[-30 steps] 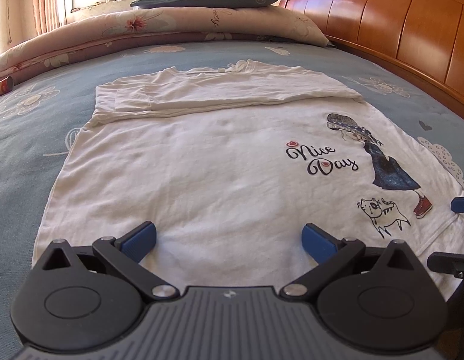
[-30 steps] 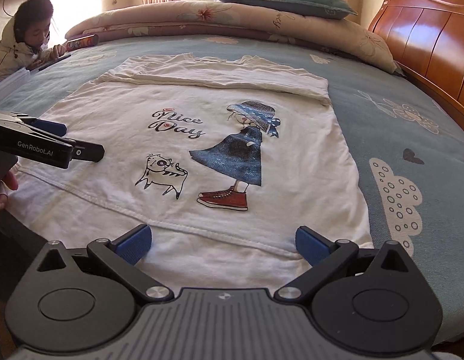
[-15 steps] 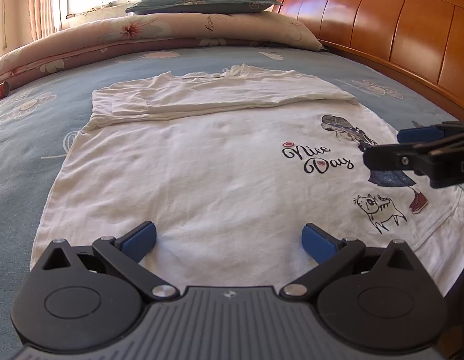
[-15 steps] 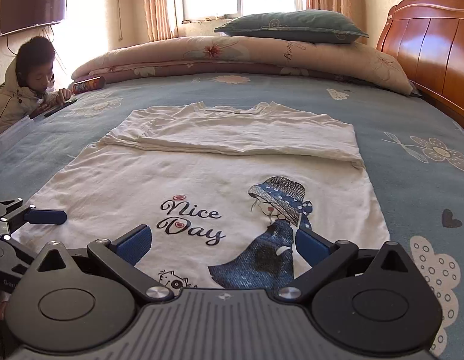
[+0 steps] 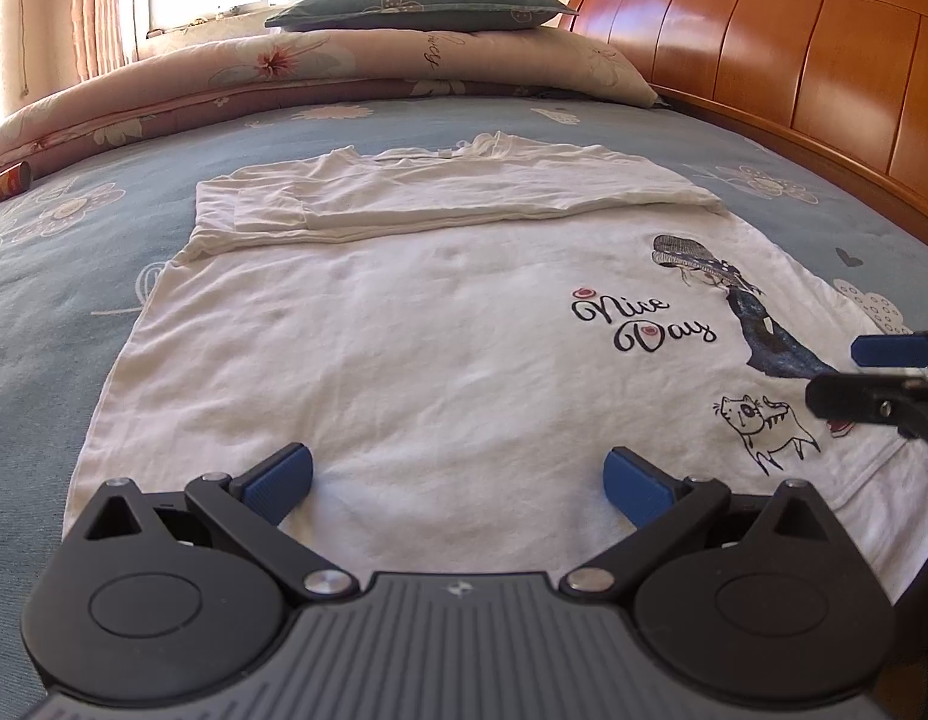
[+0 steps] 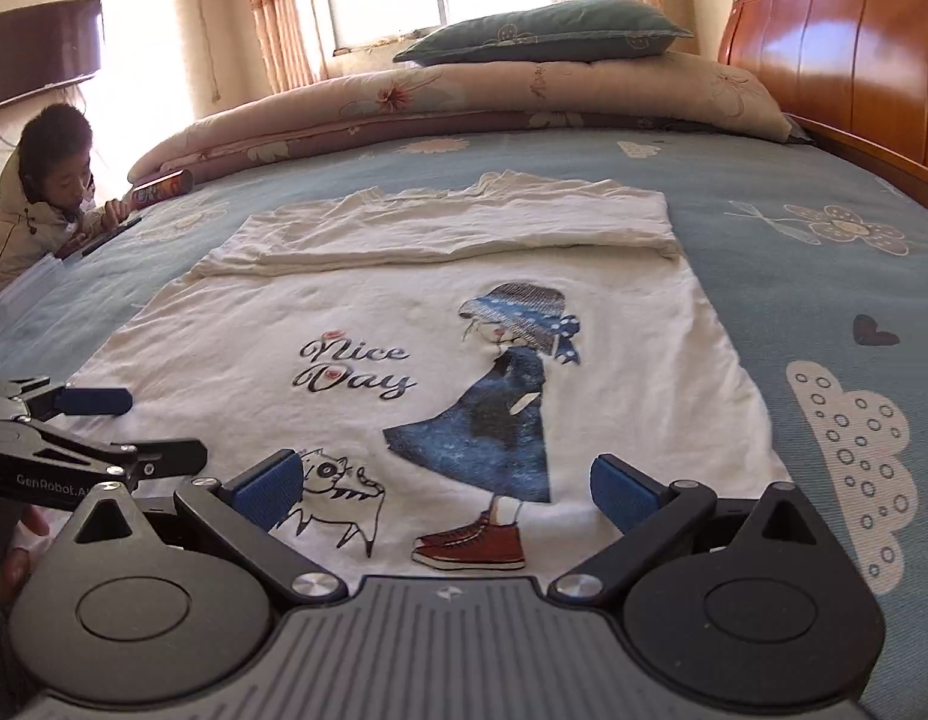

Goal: Fold clothes

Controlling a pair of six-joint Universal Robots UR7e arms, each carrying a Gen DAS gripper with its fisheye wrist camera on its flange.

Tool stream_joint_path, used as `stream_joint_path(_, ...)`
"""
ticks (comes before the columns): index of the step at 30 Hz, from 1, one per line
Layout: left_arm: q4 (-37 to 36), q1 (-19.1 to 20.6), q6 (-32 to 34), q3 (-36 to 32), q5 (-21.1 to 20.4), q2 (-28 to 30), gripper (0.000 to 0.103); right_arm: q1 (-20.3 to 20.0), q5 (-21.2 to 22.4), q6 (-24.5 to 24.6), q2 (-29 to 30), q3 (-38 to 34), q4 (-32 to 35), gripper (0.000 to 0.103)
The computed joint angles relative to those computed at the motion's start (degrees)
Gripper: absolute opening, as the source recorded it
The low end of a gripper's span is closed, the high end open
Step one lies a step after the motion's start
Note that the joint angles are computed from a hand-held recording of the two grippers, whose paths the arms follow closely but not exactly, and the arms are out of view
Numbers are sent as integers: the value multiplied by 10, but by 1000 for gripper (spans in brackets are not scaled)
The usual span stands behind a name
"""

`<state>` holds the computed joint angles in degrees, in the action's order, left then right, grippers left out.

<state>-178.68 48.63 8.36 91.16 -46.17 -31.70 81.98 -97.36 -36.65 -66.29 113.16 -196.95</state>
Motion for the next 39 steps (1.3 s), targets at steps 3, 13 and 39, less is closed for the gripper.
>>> stream_joint_path(3,26,0,-10,-6,1,-3,103,-14,-16,57,-1,-31,27,103)
stream_joint_path(13,39,-3,-4,-10,9,-2,103,-20,-42,33,-17,-30,62,103)
stream_joint_path(39,-28,-82,437,140,-26,-55,102,26,-12,-86,-63,-11,110,103)
